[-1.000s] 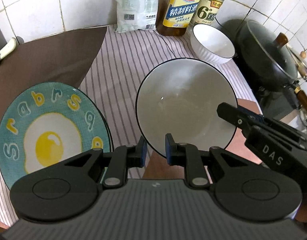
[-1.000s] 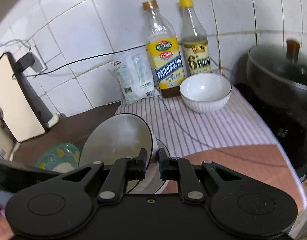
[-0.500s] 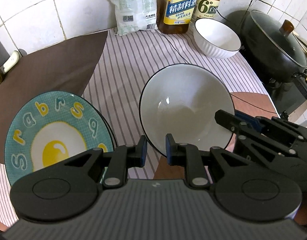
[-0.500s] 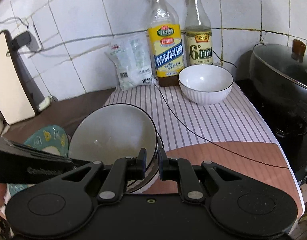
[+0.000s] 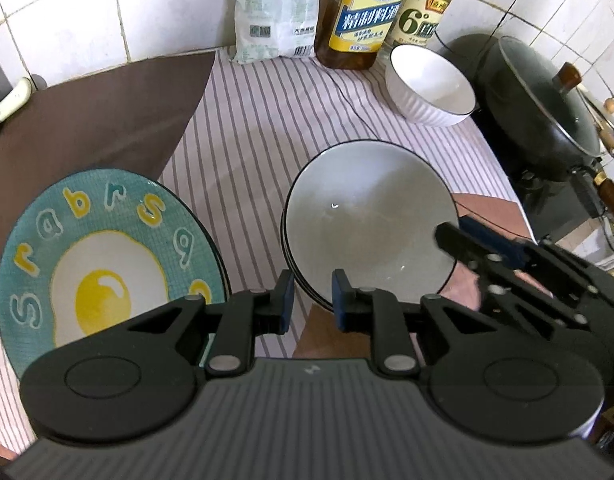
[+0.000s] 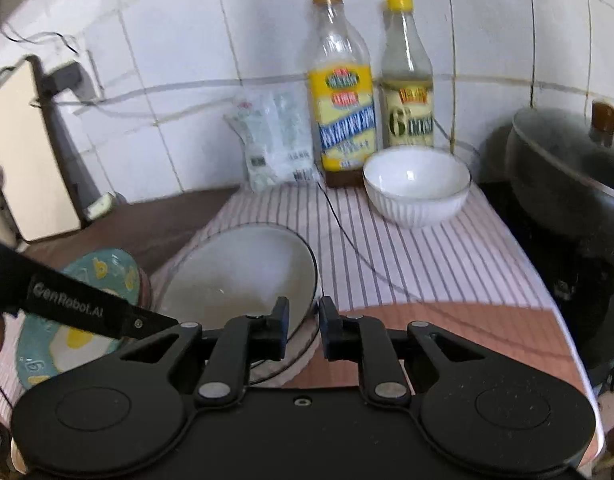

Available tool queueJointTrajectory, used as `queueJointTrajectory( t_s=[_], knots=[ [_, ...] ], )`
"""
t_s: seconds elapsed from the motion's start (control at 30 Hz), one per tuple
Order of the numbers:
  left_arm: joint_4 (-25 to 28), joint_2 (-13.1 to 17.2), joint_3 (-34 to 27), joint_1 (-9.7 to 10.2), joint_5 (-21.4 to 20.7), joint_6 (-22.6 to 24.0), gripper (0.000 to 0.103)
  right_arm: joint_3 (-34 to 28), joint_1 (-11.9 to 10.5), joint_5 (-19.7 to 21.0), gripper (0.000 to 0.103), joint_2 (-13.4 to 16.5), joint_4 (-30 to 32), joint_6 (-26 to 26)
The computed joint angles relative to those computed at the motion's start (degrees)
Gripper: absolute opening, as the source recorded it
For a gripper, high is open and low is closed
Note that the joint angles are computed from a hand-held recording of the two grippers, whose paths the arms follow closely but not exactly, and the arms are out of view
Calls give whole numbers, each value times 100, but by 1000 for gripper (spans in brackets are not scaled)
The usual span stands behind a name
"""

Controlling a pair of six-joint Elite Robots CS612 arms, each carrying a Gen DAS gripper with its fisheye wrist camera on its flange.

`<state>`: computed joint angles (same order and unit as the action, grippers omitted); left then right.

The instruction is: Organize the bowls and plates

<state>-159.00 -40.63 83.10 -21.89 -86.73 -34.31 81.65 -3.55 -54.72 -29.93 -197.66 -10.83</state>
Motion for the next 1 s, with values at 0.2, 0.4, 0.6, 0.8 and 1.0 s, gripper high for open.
queueJointTrajectory(
  t_s=[0.2,0.4,0.6,0.8,1.0],
  knots=[
    [-430,-150,137,31,-34,220,20,63,-129,-8,30,-56,-610,-167],
    [-984,-141,57,59,57,697,23,-132,-176,-357,33,-10,-706,-372],
    [-1107,36,-325,91,87,1304,33,-560,-158,-515,43,201,-433,-602],
    [-1161,312,-738,158,22,1499,41,-1104,-49,-790,57,516,0,-676],
    [-1033,730,-1338,232,-250,1573,43,-1649,26,-847,69,839,356,-538]
  ],
)
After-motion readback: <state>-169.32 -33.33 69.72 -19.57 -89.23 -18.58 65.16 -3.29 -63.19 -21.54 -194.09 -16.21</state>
